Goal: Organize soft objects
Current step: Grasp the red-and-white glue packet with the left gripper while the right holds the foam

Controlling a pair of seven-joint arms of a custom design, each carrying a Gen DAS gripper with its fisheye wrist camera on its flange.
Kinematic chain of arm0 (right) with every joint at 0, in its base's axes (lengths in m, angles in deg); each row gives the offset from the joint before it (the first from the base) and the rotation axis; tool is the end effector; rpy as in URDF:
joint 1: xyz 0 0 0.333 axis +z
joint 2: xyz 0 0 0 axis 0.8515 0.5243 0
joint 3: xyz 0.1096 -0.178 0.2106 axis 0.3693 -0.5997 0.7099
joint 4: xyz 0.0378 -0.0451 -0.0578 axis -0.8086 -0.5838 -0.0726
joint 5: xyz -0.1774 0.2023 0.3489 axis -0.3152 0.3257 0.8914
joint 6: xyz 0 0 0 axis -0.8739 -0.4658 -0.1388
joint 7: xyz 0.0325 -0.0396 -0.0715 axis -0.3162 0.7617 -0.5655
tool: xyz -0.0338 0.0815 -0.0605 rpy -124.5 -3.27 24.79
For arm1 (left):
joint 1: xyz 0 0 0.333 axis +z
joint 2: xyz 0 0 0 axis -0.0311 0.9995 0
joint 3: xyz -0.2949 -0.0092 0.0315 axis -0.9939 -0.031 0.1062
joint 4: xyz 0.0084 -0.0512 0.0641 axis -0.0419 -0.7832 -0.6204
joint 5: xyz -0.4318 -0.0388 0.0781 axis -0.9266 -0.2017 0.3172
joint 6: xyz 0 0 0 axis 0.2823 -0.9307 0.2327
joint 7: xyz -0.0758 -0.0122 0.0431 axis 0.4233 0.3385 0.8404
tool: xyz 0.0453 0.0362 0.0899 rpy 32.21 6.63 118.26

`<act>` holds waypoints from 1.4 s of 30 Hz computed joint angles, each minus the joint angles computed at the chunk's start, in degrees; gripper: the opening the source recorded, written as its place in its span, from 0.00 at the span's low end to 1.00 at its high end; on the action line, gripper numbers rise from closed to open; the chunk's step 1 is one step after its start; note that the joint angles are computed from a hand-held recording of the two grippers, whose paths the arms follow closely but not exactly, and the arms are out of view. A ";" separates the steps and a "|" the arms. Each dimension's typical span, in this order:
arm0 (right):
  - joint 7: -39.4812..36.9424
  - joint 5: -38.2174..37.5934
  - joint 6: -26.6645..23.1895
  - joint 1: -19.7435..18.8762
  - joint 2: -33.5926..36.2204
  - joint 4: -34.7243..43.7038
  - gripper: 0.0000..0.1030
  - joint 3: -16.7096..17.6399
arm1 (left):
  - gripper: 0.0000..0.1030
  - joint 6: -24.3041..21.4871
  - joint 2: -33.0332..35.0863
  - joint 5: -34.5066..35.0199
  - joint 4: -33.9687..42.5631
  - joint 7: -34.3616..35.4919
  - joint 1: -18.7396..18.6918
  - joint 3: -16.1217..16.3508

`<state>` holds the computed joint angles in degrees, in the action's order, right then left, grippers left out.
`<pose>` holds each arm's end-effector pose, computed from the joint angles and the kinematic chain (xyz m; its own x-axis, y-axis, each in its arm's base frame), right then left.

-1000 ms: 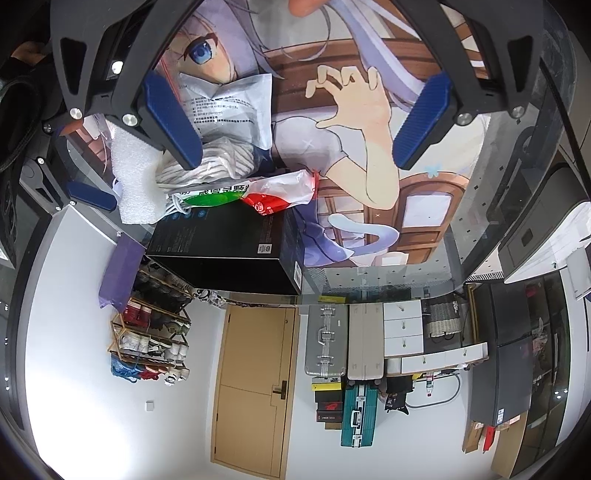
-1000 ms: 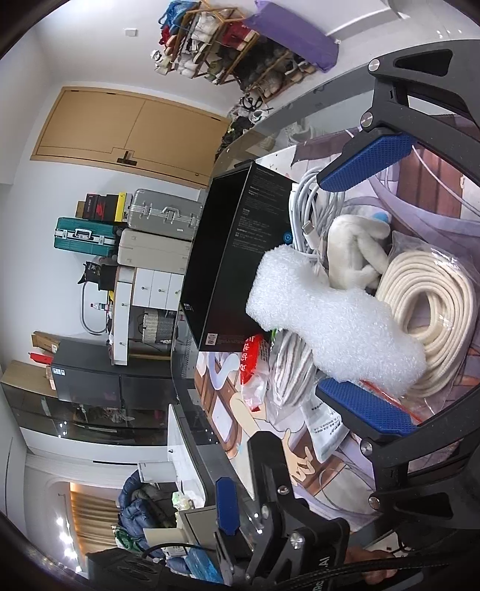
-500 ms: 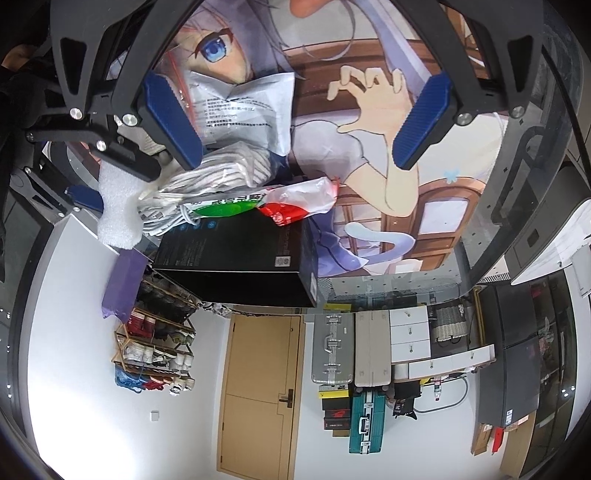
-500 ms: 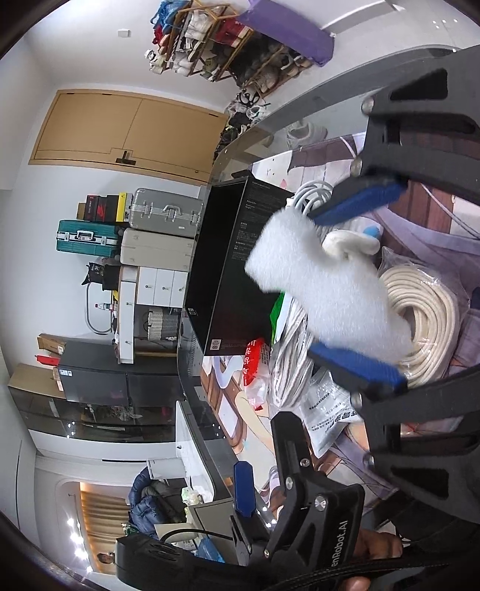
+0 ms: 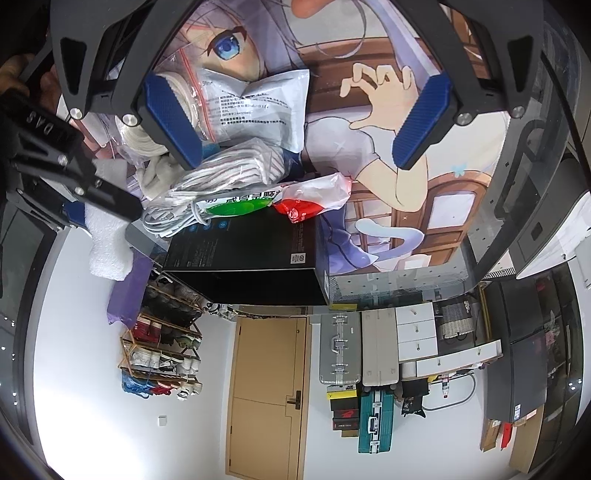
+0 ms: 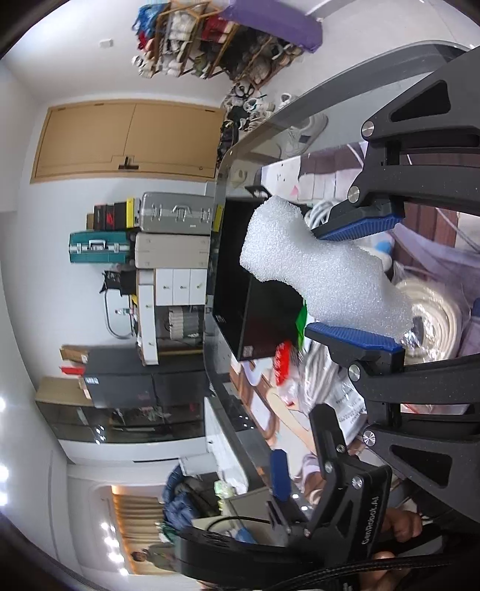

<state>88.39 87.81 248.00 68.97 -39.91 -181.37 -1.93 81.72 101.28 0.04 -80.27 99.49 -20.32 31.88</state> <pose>0.6464 0.1045 0.4717 0.4860 -0.8739 0.0009 -0.3910 -0.2184 -0.8941 0.6443 -0.3375 0.4682 -0.0713 -0.9945 0.0768 -0.5664 -0.0230 -0.8238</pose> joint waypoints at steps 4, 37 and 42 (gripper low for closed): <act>0.96 -0.26 1.16 -0.10 0.00 0.02 0.42 -0.16 | 1.00 0.70 0.41 -3.25 0.53 1.60 1.08 -0.63; 17.99 -15.32 -0.85 -2.91 3.33 5.29 0.42 -0.29 | 0.60 -11.98 16.57 -42.86 21.51 31.91 7.98 -8.79; 18.40 -15.99 -0.87 -3.09 3.80 5.74 0.42 0.03 | 0.51 -8.75 13.38 -41.87 17.10 30.56 6.96 -7.10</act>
<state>106.79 71.81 247.13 65.88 -36.11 -175.62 -1.90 72.97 114.66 -41.83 -63.18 130.06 -13.35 24.79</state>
